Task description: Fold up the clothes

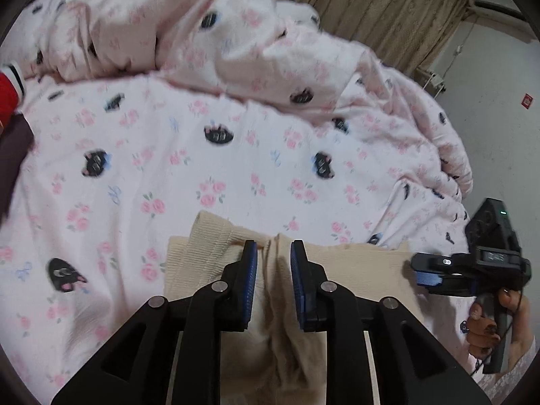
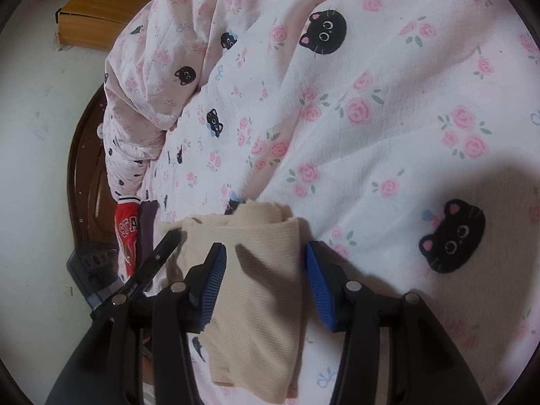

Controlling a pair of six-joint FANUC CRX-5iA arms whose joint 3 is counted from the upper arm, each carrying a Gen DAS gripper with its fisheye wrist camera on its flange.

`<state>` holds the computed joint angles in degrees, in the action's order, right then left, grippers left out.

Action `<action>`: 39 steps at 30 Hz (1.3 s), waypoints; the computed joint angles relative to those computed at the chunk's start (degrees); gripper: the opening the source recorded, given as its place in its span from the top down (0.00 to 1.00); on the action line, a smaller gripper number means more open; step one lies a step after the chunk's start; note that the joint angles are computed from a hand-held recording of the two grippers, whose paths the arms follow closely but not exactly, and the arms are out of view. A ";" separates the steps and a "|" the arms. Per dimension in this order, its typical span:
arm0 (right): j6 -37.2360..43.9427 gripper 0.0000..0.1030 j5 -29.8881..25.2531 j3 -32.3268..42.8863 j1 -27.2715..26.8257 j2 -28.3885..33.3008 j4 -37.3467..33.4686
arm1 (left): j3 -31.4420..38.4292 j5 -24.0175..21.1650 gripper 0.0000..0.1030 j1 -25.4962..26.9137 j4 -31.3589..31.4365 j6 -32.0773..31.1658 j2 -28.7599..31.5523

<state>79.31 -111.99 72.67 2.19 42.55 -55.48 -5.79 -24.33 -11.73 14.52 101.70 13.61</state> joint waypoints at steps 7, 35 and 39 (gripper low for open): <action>-1.10 0.51 -1.67 2.64 0.08 2.16 -1.45 | -9.33 9.74 0.74 -6.93 10.97 -27.39 -6.09; -7.40 0.52 -13.51 21.46 0.29 11.95 -6.52 | 16.34 -11.20 0.62 -22.31 -37.53 -15.03 6.55; -7.23 0.52 -13.36 21.05 0.03 11.85 -6.94 | 16.96 -11.83 0.83 -22.23 -36.28 -16.60 7.36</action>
